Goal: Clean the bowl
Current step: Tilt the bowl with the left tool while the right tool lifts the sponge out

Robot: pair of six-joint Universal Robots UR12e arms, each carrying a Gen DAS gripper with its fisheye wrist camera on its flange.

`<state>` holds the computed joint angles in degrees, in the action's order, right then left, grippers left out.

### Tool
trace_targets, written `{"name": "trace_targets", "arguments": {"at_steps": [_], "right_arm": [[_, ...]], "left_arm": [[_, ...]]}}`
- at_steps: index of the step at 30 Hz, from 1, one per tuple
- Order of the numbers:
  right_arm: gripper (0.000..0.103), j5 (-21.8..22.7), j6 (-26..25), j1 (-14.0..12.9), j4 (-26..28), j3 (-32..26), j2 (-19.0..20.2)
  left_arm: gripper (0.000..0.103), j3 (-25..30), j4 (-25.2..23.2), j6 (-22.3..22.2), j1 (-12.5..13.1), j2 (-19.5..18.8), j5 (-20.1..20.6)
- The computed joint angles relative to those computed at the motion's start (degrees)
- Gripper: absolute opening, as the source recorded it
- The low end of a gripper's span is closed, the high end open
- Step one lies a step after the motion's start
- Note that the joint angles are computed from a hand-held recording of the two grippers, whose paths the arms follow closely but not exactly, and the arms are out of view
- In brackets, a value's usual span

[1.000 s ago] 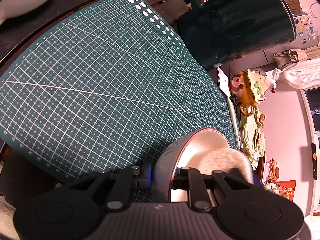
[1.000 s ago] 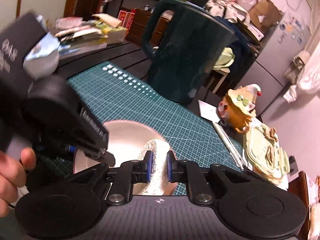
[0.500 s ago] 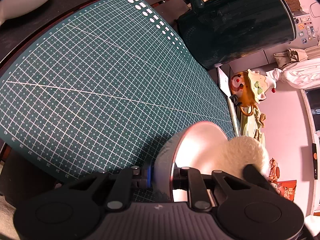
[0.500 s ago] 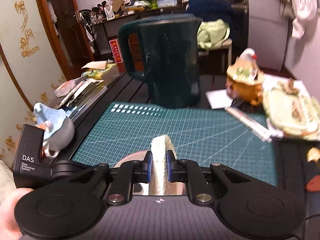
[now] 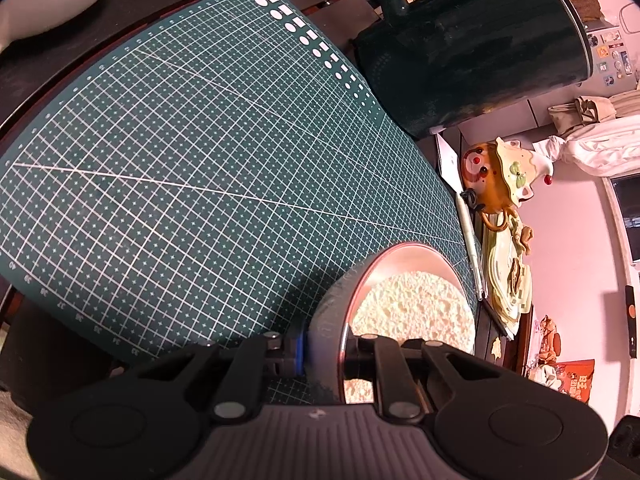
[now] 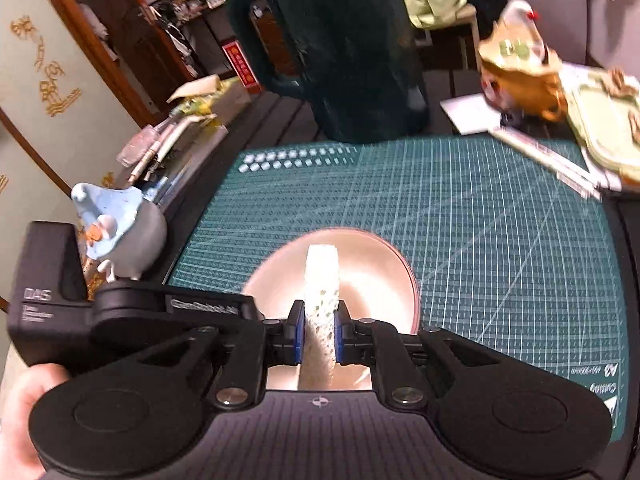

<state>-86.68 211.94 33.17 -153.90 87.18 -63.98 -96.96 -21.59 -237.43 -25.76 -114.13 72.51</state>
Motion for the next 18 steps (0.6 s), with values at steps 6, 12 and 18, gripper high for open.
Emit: {"name": "trace_targets", "arguments": {"at_steps": [6, 12, 18], "right_arm": [[0.011, -10.3, -4.9, 1.9, 2.9, -1.4, 0.2], [0.011, -26.7, -17.9, 6.1, -1.6, -3.1, 1.2], [0.011, -22.8, -12.1, 3.7, -4.1, -0.6, -1.6]], "left_arm": [[0.016, -1.4, 1.1, 0.2, 0.6, 0.2, -0.6], [0.016, -1.0, 1.1, -0.1, 0.6, -0.1, -0.7], [0.016, -1.4, 1.0, 0.6, 0.6, 0.1, -0.4]]}}
